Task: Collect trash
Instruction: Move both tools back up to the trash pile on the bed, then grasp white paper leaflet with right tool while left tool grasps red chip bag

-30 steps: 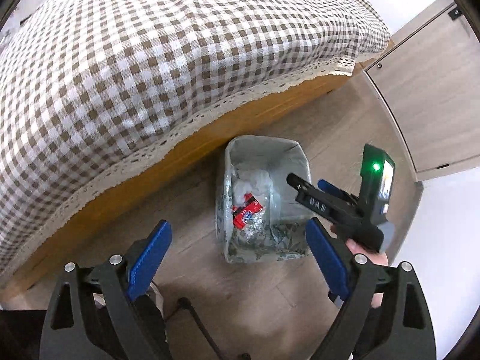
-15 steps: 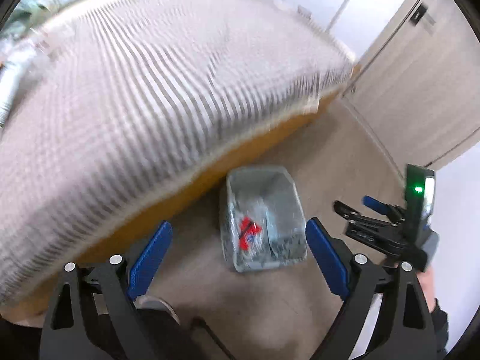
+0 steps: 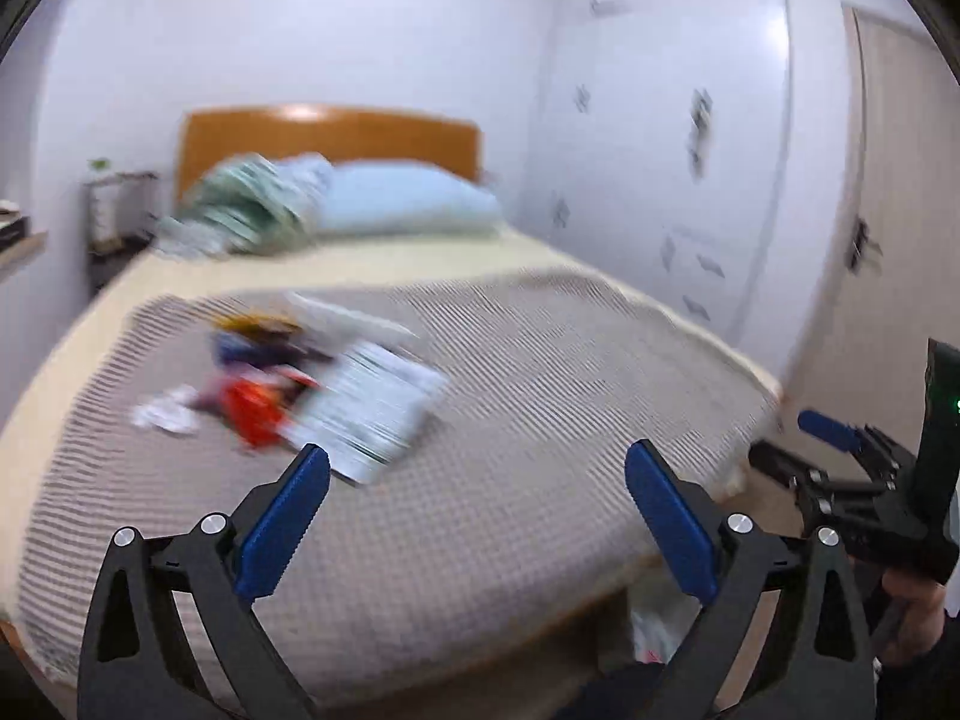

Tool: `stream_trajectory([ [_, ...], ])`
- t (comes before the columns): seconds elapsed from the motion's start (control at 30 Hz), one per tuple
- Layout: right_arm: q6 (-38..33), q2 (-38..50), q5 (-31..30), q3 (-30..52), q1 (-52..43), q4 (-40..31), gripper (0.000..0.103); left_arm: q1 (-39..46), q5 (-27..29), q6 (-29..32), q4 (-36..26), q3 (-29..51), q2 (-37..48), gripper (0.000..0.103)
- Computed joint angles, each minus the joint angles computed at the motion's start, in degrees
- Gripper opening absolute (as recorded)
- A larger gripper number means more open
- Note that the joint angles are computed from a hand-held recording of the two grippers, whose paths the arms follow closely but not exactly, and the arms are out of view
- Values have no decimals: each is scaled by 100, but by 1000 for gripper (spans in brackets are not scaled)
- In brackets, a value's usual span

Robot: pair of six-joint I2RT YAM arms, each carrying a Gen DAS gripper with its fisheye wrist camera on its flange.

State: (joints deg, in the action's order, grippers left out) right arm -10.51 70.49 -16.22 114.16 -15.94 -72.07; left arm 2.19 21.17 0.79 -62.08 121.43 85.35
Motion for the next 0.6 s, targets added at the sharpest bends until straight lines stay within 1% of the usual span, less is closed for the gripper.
stream_trajectory([
  [0.07, 489, 91, 954, -99, 1398, 179, 88, 735, 218, 226, 486, -561, -164, 96],
  [0.1, 730, 231, 1233, -114, 1904, 228, 88, 1187, 291, 369, 612, -696, -81, 96],
  [0.17, 1227, 708, 1467, -19, 2623, 320, 88, 1784, 437, 446, 672, -770, 151, 96],
  [0.2, 1389, 893, 1504, 37, 2809, 364, 88, 2010, 436, 381, 684, -727, 310, 96],
  [0.23, 1621, 1173, 1448, 69, 2975, 516, 88, 2295, 445, 172, 733, -668, 551, 96],
  [0.3, 2063, 1613, 1278, 30, 3150, 861, 88, 2573, 570, -127, 838, -652, 801, 96],
  [0.33, 2344, 1861, 1172, 131, 3179, 862, 88, 2646, 572, -443, 730, -471, 1093, 96],
  [0.37, 2717, 2158, 927, 179, 3155, 946, 88, 2724, 673, -647, 733, -452, 1205, 96],
  [0.4, 3064, 2214, 654, -43, 3118, 1262, 88, 2732, 726, -858, 895, -627, 1178, 96],
  [0.43, 3317, 2254, 520, -259, 3097, 1598, 88, 2708, 657, -795, 868, -594, 1276, 96],
  [0.47, 3528, 2455, 490, -255, 3143, 1778, 88, 2756, 710, -775, 809, -447, 1419, 96],
  [0.5, 3653, 2720, 416, -39, 3138, 1747, 83, 2747, 777, -860, 988, -553, 1382, 96],
  [0.53, 3784, 3038, 288, 189, 3092, 1837, 75, 2724, 766, -893, 1137, -579, 1402, 96],
  [0.57, 3848, 3279, 323, 418, 3083, 1850, 73, 2723, 734, -849, 1167, -675, 1338, 96],
  [0.6, 3881, 3609, 521, 780, 3073, 1711, 72, 2653, 635, -773, 1081, -529, 1459, 96],
])
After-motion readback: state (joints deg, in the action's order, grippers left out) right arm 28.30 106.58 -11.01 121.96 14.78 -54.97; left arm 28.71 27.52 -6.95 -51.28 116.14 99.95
